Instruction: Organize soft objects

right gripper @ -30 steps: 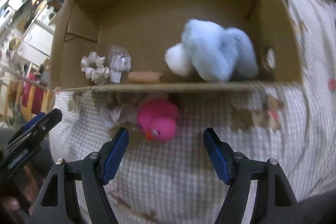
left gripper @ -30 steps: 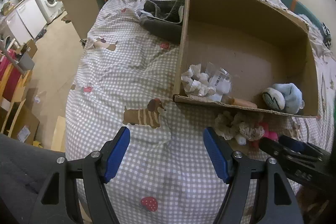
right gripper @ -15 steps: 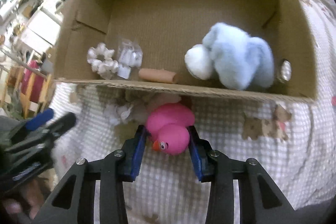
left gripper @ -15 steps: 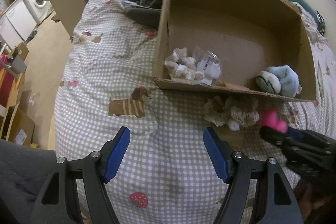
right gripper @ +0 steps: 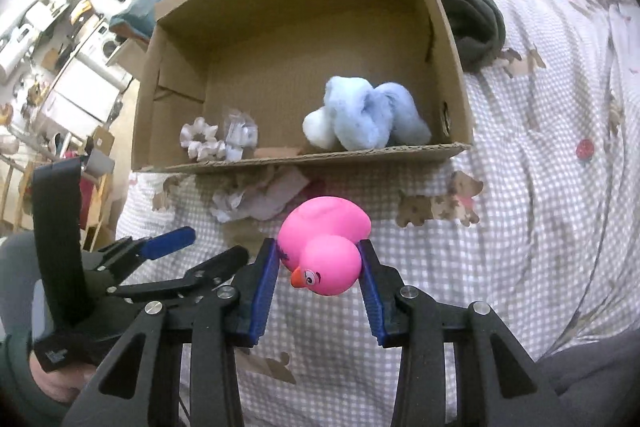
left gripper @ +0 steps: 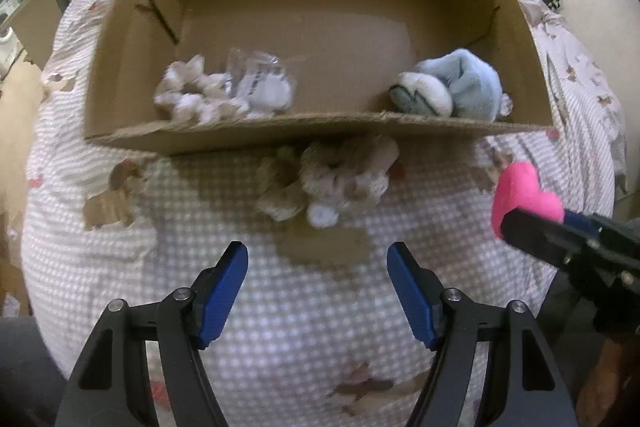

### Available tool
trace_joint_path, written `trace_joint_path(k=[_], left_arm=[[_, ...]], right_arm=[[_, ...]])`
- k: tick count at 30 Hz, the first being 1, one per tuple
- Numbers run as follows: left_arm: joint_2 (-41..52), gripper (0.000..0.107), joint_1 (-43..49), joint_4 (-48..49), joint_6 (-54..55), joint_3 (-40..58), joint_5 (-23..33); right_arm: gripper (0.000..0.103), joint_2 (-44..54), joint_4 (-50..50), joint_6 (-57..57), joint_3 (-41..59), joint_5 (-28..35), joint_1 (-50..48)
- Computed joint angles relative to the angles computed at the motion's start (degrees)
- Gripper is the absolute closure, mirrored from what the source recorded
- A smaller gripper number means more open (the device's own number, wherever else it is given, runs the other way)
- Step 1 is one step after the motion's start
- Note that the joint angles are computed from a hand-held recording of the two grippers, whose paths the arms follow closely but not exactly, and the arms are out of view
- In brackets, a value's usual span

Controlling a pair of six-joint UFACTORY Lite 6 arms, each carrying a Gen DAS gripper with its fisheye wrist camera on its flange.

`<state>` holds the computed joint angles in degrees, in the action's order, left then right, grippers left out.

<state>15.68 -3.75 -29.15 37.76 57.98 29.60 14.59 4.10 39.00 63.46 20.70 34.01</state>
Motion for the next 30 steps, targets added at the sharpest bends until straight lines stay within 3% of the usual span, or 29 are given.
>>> trace_joint_path(k=[3,8,13,14,17,25,30], left_arm=[[2.6,0.037,-0.6,-3.2,1.9,1.8,0.4],[8.1,0.038,-1.8,0.8,-4.0,5.7,-2.4],[9.3,0.081,1.0,-5.5,1.0,6.7,2.0],[8.4,0.081,1.4,-6.5,1.9,5.9,2.3],[6.1,0.101,2.1,-9.1,6.0,3.7,2.7],[1.2,0.103,5.9,-5.4,4.0,2.1,6.2],[-7.5,0.104,8.9,-7.6,6.8,-4.6,7.9]], right_arm=[[0.061,1.5,-0.6,0.8,0.8,-0.3,0.1],[0.061,2.8,-2.1,2.3,1.3,-0.1,0.3],[0.061,4.8,-3.8,4.1,2.7,0.1,0.8],[0.061,5.0,-3.9,4.2,3.0,0.1,0.8],[0.061,5.5,-3.0,3.1,3.4,-0.3,0.8],[0.061,5.5,-2.0,1.9,3.7,-0.5,1.1],[0.061,4.6,-2.6,2.3,2.9,-0.5,1.3]])
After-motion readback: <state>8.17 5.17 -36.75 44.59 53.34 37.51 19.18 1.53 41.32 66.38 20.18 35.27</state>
